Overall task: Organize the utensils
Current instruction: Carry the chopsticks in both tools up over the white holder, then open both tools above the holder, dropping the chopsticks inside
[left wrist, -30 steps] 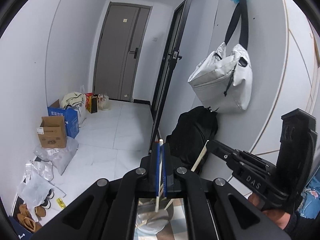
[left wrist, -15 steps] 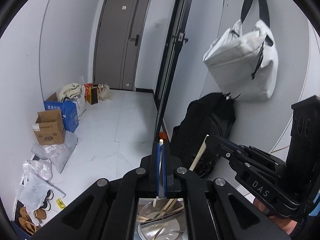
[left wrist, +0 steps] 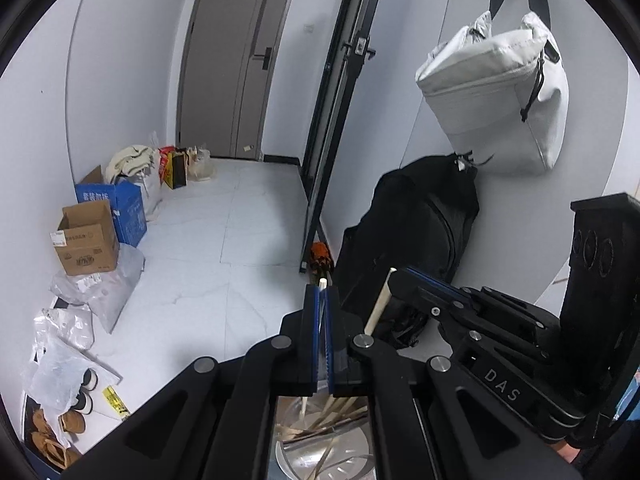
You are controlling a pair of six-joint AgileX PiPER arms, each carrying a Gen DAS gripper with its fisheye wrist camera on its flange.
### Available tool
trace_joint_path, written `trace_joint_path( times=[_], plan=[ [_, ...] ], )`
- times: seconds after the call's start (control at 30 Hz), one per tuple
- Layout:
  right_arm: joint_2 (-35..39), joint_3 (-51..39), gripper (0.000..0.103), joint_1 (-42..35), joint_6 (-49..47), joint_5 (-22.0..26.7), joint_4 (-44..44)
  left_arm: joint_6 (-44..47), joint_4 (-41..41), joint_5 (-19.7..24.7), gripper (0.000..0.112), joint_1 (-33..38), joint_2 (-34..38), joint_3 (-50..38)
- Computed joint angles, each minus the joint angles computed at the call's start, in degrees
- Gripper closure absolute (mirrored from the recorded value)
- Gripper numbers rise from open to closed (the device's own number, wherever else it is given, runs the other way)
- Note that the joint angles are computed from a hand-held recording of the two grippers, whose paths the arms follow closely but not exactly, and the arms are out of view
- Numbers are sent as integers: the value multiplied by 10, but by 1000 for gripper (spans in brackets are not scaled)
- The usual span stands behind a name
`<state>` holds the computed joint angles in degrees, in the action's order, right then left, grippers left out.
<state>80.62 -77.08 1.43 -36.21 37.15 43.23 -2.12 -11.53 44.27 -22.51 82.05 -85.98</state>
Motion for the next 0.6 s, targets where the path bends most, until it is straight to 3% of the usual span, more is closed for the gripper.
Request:
trace_joint_path(
  times=[0.1, 0.23, 0.5, 0.6],
  plan=[
    [-7, 16, 100, 4, -10, 0, 5, 26, -26, 2, 112, 5, -1, 12],
    [-8, 30, 100, -1, -32, 12, 21, 106, -120, 35, 112, 38, 11, 13],
    [-25, 66, 97, -53, -66, 67, 82, 141, -175, 61, 112, 68, 11, 21],
    [-44, 93, 96, -81, -87, 85, 109, 122, -162, 66, 112, 71, 6, 24]
  ],
)
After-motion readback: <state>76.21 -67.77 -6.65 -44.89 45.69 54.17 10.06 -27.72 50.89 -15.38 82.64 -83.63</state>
